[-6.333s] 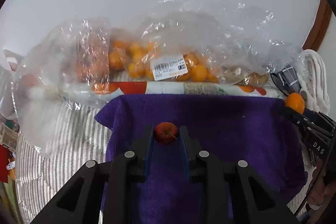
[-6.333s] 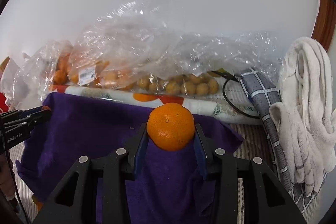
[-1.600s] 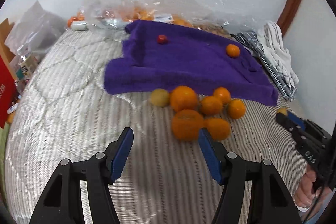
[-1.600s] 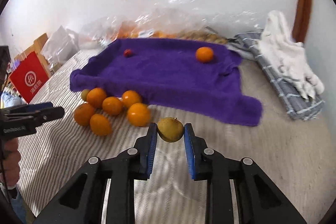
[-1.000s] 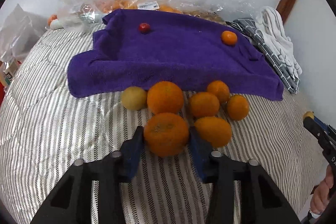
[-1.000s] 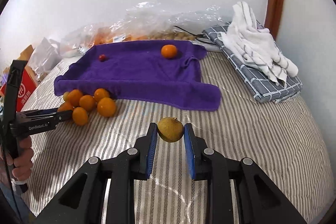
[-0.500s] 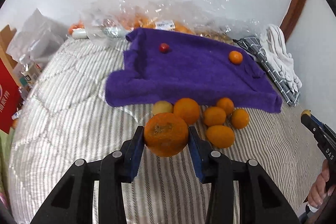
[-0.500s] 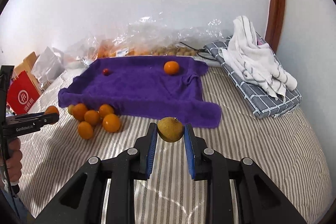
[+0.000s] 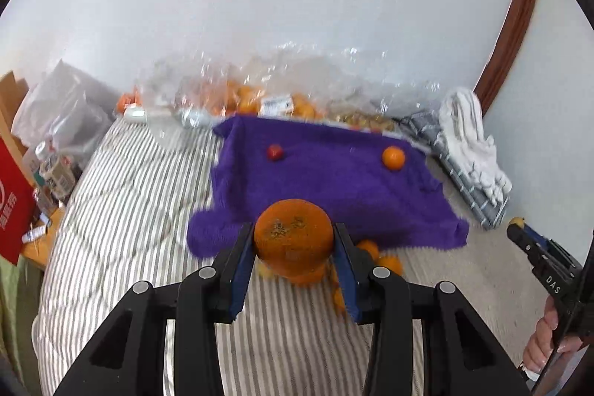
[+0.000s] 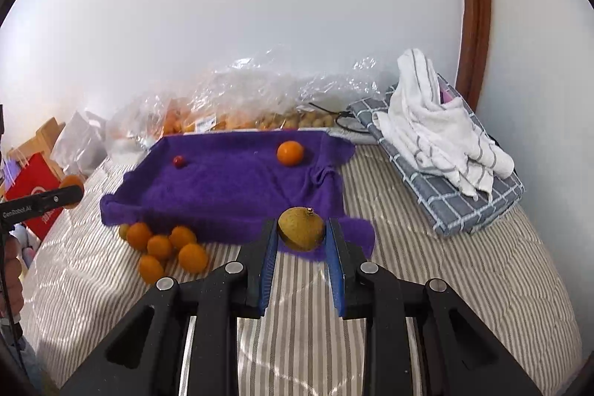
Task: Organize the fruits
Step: 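Carry the yellow-green fruit with the right tool while the left tool carries the orange over the towel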
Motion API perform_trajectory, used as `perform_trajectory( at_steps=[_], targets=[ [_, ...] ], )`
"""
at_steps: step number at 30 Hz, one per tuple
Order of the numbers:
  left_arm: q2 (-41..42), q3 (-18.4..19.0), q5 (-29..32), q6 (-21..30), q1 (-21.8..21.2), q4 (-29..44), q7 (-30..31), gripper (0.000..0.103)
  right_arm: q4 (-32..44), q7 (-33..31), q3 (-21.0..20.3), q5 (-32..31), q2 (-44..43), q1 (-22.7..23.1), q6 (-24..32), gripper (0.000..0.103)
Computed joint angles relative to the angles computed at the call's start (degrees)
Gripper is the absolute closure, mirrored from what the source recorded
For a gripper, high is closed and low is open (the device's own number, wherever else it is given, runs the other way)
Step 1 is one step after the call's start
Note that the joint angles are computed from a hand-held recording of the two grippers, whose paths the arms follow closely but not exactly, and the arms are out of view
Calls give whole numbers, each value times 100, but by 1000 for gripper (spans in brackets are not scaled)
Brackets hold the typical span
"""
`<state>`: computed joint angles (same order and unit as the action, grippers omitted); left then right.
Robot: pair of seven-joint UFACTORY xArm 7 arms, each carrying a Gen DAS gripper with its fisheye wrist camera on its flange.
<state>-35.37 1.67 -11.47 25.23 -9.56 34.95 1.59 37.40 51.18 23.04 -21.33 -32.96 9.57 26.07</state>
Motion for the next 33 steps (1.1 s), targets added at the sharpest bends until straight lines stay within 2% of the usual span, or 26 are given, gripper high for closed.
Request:
perform_trajectory(
  at_steps=[5, 10, 13, 18, 22, 27, 33],
  targets=[
    [463, 45, -134, -339, -74, 426, -36, 64, 556, -82, -41, -142, 528, -175, -75, 77],
    [1081, -70, -8, -651, 43, 864, -117, 64, 1289, 260, 114, -865, 1291, -521, -174, 77],
    [1432, -173, 123, -835, 148, 1065, -232, 64, 1657, 464, -18, -1201, 1783, -500, -372, 77],
    [2024, -244, 255, -1054, 257, 1386, -416, 64, 2147, 570, -321, -1590, 2416, -329, -395, 77],
    [2451, -122, -19, -1223, 158, 1553, -245, 64, 2393, 603, -622, -1811, 2860, -148, -450, 77],
    [2951, -161, -179, -1385, 239, 1667, -176, 64, 2406, 575, -1052, -1795, 3248, 114, -669, 77],
    [3275, -275, -196, -1205, 363, 1729, -148, 64, 2347, 164, -1464, -1324, 3614, 490, -834, 77]
  ],
)
